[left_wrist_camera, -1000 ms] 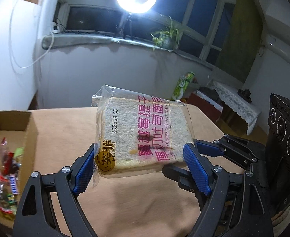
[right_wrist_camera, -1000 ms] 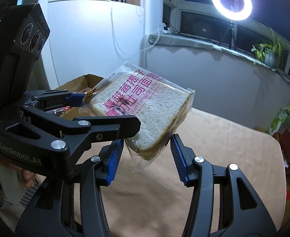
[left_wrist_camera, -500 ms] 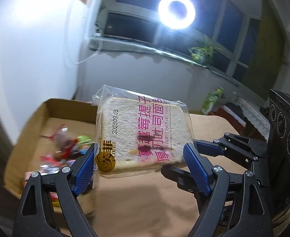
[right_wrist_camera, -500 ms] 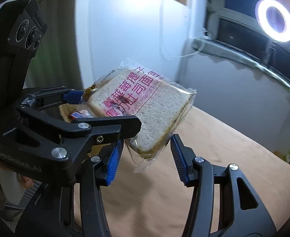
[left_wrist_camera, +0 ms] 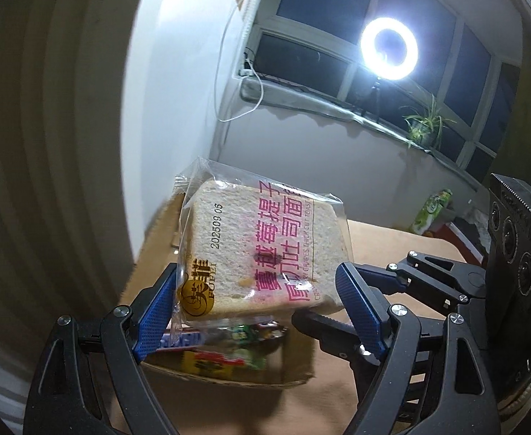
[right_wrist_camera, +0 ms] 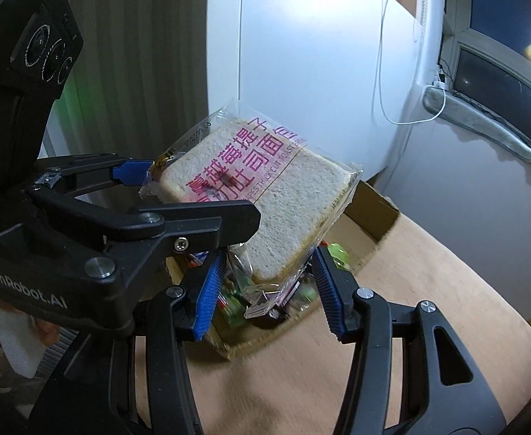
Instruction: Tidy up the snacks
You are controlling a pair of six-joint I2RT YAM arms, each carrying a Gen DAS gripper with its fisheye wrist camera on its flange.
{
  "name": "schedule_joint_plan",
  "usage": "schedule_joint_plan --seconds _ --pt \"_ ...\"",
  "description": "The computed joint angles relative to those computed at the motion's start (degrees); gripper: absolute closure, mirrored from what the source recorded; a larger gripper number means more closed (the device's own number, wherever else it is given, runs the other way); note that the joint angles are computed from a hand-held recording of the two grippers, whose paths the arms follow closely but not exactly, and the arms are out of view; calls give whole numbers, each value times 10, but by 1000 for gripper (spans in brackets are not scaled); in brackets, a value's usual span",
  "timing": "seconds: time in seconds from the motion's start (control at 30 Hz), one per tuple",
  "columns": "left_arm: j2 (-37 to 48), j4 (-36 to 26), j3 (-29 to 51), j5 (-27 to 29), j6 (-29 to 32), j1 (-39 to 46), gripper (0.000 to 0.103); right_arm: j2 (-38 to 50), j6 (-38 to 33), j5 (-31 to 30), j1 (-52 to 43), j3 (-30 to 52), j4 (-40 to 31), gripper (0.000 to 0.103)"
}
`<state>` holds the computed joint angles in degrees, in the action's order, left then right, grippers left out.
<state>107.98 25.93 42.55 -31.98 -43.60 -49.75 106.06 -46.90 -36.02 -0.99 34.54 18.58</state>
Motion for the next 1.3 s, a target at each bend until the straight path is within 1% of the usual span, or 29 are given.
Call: schedule_joint_plan --seconds 0.1,0.13,0.17,0.23,0.3,0.4,0.47,0.5,0.53,0.57,0.6,0.73,0.8,0.9,1.03,1.1,1.17,1.23,1.3 --pt "9 7 1 11 1 10 19 33 -2 7 5 21 0 50" --pt "17 8 4 20 0 16 19 50 -7 16 8 35 -12 50" --pt "26 -2 15 20 -4 19 19 60 -9 27 11 40 -14 49" --pt "30 -19 10 -6 -23 17 19 73 -8 33 -1 25 24 47" --pt "26 -22 -7 -21 -44 13 19 80 -9 19 -27 11 54 38" --pt "16 -30 -30 -54 -76 -2 17 83 -6 -1 -68 -19 109 37" --pt "9 -49 -35 -79 -99 -15 16 86 -7 -9 -90 -28 125 36" --pt "6 -59 -35 -90 -106 -21 16 87 -4 -11 -103 -35 137 26" --pt "4 -71 -30 -103 -113 -28 16 87 1 -15 -113 -45 156 21" --pt "3 -81 -27 -112 -119 -33 13 85 10 -24 -128 -57 180 16" --pt "1 -93 -23 -121 -128 -39 11 79 13 -36 -143 -63 186 15" --pt "-2 -111 1 -134 -131 -48 10 46 14 -71 -204 -64 158 12" --pt "0 -110 10 -139 -123 -57 10 37 10 -80 -233 -63 153 0" --pt "4 -106 28 -144 -110 -72 10 28 9 -99 -275 -59 143 0" --pt "36 -147 100 -154 -91 -92 10 26 -3 -113 -330 -38 110 0" --pt "51 -165 132 -165 -87 -105 0 31 -5 -123 -361 -23 96 0" --pt "70 -167 164 -172 -73 -114 0 40 -6 -129 -387 -3 81 0" --pt "95 -176 204 -168 -61 -118 0 47 -6 -133 -410 16 65 0" --pt "120 -205 247 -165 -62 -122 0 53 -8 -139 -436 37 44 0"
